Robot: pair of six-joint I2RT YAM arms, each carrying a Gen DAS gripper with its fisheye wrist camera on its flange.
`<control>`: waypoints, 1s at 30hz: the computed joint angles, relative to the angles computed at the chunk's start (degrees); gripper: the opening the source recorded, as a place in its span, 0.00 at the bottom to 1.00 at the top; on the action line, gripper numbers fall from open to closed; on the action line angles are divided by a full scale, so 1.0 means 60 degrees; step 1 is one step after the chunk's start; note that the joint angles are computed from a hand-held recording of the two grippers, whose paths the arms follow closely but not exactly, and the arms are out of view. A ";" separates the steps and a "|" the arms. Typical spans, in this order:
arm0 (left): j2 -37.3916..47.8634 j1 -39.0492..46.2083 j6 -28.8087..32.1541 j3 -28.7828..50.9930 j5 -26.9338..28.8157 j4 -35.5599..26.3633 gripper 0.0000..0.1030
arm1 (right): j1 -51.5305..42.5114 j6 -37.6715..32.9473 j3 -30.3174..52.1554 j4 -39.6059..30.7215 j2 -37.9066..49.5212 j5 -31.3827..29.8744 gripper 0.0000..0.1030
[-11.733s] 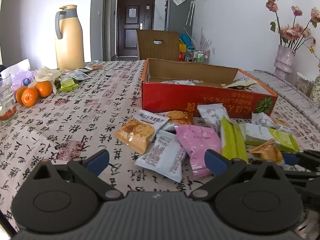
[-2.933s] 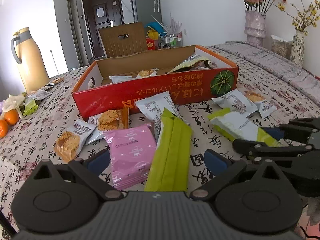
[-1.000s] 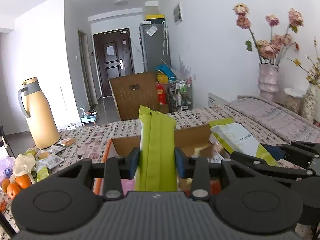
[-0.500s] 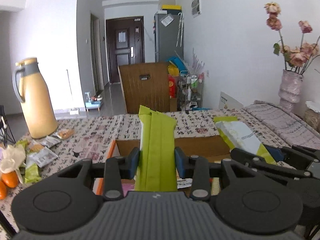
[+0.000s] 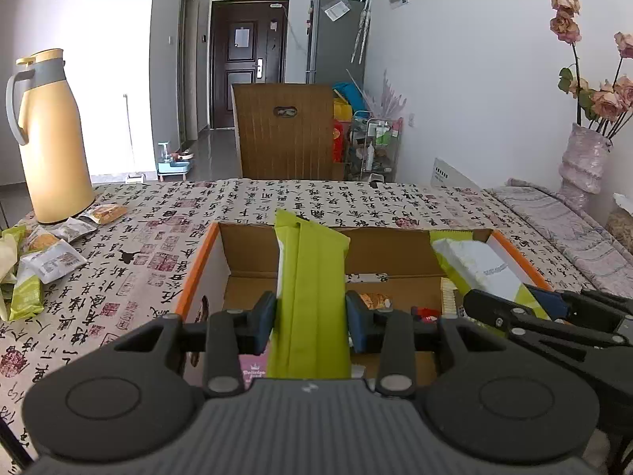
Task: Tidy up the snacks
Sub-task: 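Carry both green bars over the box and lower them inside, then open both grippers and lift them out of the box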
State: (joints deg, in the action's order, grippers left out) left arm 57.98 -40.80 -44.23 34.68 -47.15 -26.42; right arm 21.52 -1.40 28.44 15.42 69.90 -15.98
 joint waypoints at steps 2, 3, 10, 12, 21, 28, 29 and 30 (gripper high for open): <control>-0.0083 -0.0149 -0.0112 -0.0032 -0.0151 -0.0046 0.37 | -0.0040 0.0009 -0.0021 -0.0055 -0.0026 0.0007 0.36; -0.0089 -0.0296 -0.0273 0.0003 -0.0318 -0.0155 0.42 | -0.0060 0.0018 -0.0047 -0.0075 -0.0068 0.0023 0.38; -0.0123 -0.0649 -0.0965 0.0171 -0.1128 -0.0674 0.86 | -0.0469 0.0438 -0.0297 0.0233 -0.0389 0.0126 0.83; 0.0010 -0.0821 -0.1403 0.0315 -0.1523 -0.1029 1.00 | -0.0560 0.0553 -0.0343 0.0327 -0.0395 0.0093 0.95; -0.0064 -0.0804 -0.1826 0.0529 -0.1511 -0.1531 1.00 | -0.0584 0.0581 -0.0317 0.0252 -0.0537 0.0071 1.00; 0.0089 -0.1296 -0.2490 0.1097 -0.1952 -0.2487 1.00 | -0.0689 0.0472 -0.0365 -0.0269 -0.1397 0.0074 1.00; 0.0141 -0.1436 -0.2698 0.1220 -0.2068 -0.2743 1.00 | -0.0694 0.0443 -0.0433 -0.0322 -0.1543 0.0080 1.00; 0.0192 -0.1549 -0.2894 0.1347 -0.2153 -0.2998 1.00 | -0.0711 0.0404 -0.0463 -0.0435 -0.1707 0.0060 1.00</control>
